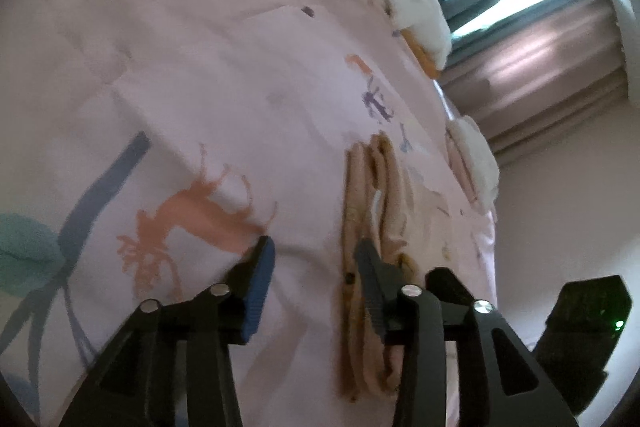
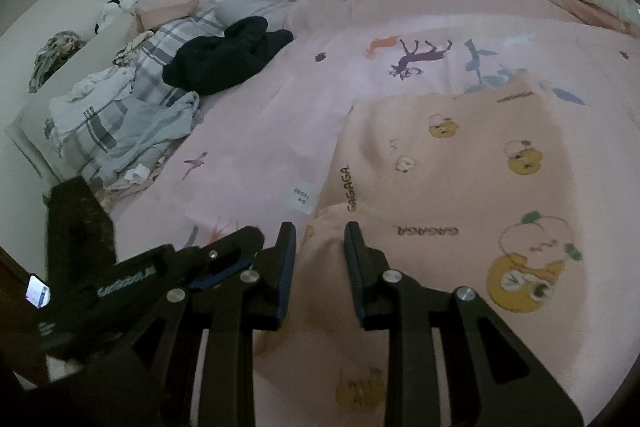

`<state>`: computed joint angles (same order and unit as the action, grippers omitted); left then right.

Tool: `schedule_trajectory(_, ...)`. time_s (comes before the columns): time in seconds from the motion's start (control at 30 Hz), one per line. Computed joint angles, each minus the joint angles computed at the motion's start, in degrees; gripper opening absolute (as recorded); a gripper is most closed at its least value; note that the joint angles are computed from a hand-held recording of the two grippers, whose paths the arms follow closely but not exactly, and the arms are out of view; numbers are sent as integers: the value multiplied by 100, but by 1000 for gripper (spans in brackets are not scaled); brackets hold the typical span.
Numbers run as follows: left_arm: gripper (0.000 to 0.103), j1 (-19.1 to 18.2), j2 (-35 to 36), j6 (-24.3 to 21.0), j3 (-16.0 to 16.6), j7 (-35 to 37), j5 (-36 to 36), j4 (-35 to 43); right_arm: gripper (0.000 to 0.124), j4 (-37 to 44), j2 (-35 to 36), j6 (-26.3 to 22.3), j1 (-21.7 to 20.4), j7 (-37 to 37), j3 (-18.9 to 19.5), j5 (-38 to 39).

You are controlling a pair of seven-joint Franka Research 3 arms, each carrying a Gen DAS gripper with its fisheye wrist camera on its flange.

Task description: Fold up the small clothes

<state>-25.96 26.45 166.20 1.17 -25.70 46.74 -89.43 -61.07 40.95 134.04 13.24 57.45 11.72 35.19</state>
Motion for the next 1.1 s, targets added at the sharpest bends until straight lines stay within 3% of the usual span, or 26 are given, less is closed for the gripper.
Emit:
schedule_trajectory(0.1,53,145,210,59,-283,671,-237,308,41,-153,-186,-99,-110,-114,24,82)
schedule_trajectory(0.17,56,541,529,574,-820,1539,-786,553,44,-494,-450,242,-22,-105,-131,-65)
schedule_trajectory(0.2,61,814,740,726,-1240,2078,-1111,729,44,-696,-596,432,-12,-184,-158,-102)
schedule_trajectory(0.23,63,914,886,637,-1460,2465,-1336,913,44,-851,-716,548,-46,-300,-138,-77)
schedule_trajectory(0.27,63,880,967,450,-1481,2584,-1368,1079,45,-988,-833,651,-73,-375,-138,-58)
schedule_trajectory(0.37,63,702,1104,264,-1326,2820,-1557,1343,52,-1524,-1234,1349,122,-267,-396,-402)
schedule_trajectory(0.47,63,638,1065,599,-1167,2835,-1787,1195,56,-1945,-1545,1943,171,-443,-406,-646)
schedule_trajectory(0.57,63,596,977,1246,-994,2770,-2014,868,62,-2051,-1650,2046,100,-696,-312,-664)
schedule_trajectory(0.67,63,432,939,1489,-781,2806,-2207,760,62,-2038,-1664,2016,90,-851,-280,-676)
schedule_trajectory(0.77,63,-15,899,1263,-274,2807,-2300,820,62,-2046,-1662,2003,151,-815,-342,-802)
schedule_trajectory(0.87,63,-406,991,576,102,2844,-2163,1183,62,-2000,-1618,1840,149,-703,-382,-850)
schedule_trajectory(0.97,63,-383,1070,277,3,2942,-2017,1380,62,-2100,-1632,1957,248,-379,-547,-1072)
schedule_trajectory(1.1,64,-151,996,579,-255,3050,-2065,1168,62,-2481,-1798,2578,419,-104,-753,-1591)
